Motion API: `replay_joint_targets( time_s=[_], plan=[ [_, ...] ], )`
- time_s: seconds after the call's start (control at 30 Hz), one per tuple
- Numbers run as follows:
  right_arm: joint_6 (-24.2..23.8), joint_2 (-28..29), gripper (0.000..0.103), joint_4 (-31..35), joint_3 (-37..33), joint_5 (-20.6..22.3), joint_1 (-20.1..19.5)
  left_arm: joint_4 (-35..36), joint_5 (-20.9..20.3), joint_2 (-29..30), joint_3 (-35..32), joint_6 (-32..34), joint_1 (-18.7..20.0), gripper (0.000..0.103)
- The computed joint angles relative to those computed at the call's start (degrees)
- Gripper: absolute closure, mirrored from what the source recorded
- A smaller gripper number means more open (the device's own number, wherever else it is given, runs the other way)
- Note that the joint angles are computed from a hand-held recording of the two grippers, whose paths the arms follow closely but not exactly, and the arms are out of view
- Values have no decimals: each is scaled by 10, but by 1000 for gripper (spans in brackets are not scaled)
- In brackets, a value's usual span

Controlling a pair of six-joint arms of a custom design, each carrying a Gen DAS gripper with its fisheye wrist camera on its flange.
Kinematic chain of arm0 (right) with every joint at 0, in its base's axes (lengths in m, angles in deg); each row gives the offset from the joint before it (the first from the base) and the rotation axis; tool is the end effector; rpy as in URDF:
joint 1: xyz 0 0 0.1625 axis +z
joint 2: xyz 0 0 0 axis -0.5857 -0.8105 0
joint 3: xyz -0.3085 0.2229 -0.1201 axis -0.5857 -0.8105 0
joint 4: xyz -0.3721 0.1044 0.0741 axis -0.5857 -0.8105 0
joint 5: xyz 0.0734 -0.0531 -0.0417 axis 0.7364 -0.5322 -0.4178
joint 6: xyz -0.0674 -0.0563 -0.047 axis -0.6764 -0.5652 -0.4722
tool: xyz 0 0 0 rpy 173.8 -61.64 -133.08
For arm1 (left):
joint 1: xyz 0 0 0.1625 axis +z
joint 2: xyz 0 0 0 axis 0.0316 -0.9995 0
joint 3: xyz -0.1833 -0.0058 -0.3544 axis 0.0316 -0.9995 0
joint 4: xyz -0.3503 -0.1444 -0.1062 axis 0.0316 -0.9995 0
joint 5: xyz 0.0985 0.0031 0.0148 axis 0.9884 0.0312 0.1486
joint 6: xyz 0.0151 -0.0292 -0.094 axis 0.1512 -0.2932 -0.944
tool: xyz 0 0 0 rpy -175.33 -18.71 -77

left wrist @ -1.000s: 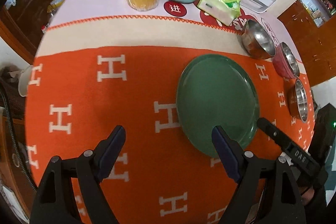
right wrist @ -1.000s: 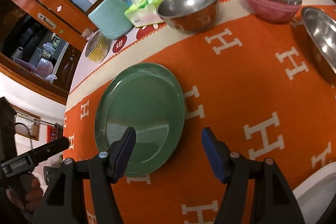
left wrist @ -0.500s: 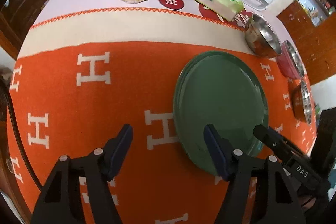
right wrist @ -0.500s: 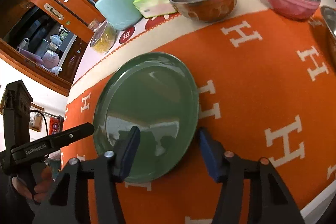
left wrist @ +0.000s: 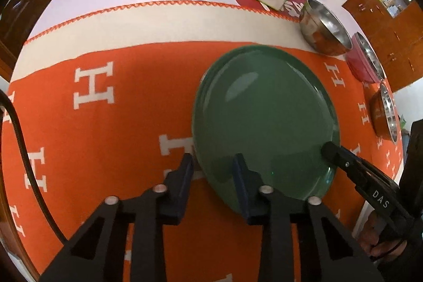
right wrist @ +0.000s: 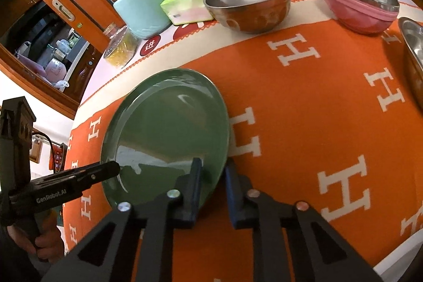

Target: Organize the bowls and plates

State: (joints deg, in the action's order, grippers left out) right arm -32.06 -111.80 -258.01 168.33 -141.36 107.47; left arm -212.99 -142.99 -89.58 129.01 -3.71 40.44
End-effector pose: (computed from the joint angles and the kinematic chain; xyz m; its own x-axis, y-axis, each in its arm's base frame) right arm -0.0221 -0.3810 0.3059 -0.8343 0.4455 0.3247 0.1161 0.7178 -0.6866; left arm -0.3574 -0.5500 -0.0804 -0.7526 0.5329 -0.3867 0.5178 0.8418 0.1523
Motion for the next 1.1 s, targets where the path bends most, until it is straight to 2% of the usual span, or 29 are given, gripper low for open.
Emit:
replay_joint_targets(
  time_s=[0.27, 0.53, 0.73, 1.1],
  plan=[
    [8, -9, 90, 8, 6, 1, 0, -18, 2, -5, 15, -2, -3, 78],
    [15, -13, 90, 26, 10, -12, 12, -6, -11, -15, 22, -5, 0, 78],
    [19, -21, 90, 30, 24, -22, 27, -4, -2, -39, 57, -14, -7, 78],
    [17, -67, 90, 39, 66, -42, 59, -16, -25, -106, 146, -52, -26, 78]
  ],
)
